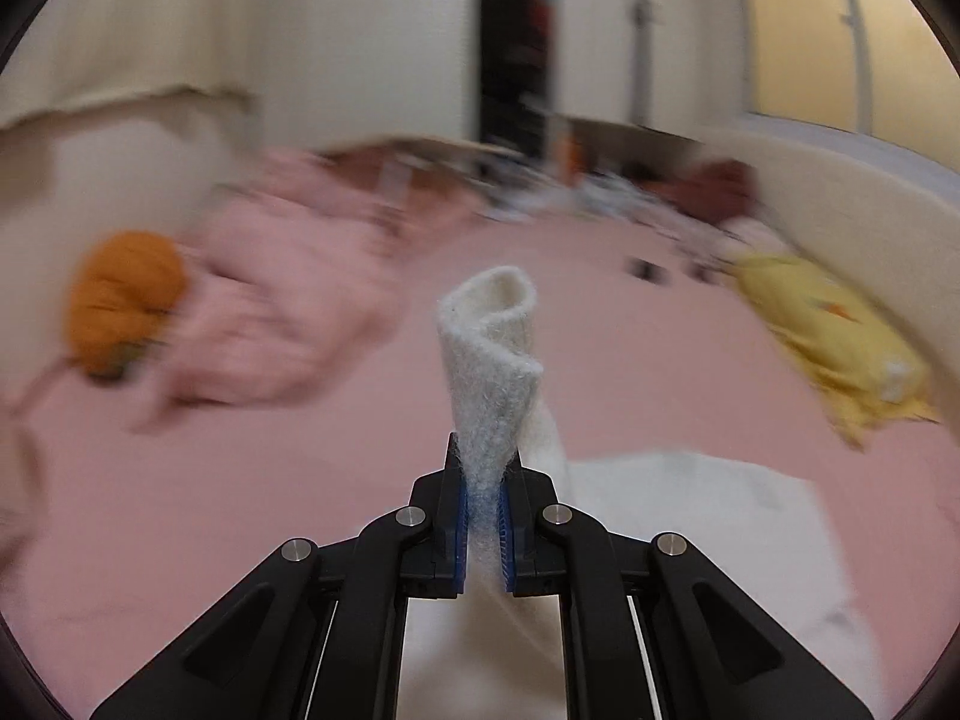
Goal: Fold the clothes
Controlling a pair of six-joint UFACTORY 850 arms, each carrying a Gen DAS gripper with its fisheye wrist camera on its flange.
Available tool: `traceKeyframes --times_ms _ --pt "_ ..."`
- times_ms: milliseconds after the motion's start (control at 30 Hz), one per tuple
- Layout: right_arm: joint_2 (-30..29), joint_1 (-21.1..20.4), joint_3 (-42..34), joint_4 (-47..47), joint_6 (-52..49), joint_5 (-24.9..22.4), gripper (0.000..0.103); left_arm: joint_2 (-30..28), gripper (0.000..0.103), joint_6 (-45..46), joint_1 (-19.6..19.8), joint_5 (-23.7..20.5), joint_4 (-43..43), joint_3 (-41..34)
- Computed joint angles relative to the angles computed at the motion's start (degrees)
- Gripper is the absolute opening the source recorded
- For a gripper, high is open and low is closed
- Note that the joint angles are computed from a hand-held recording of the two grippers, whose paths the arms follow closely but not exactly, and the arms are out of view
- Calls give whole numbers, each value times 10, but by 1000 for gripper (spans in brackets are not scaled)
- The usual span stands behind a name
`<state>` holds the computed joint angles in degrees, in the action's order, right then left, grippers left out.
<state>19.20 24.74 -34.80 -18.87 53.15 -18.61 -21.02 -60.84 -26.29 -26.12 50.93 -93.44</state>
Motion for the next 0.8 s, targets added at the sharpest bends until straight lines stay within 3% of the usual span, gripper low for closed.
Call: traceKeyframes --times_ms 200,600,800 --pt "-17 31 -17 -87 68 -34 63 98 9 -113 97 -37 135 105" --pt "-108 104 -91 -148 63 -134 63 133 9 -204 293 -45 230 239" --pt "-143 136 -121 -157 43 -162 63 145 9 -218 329 -31 232 332"
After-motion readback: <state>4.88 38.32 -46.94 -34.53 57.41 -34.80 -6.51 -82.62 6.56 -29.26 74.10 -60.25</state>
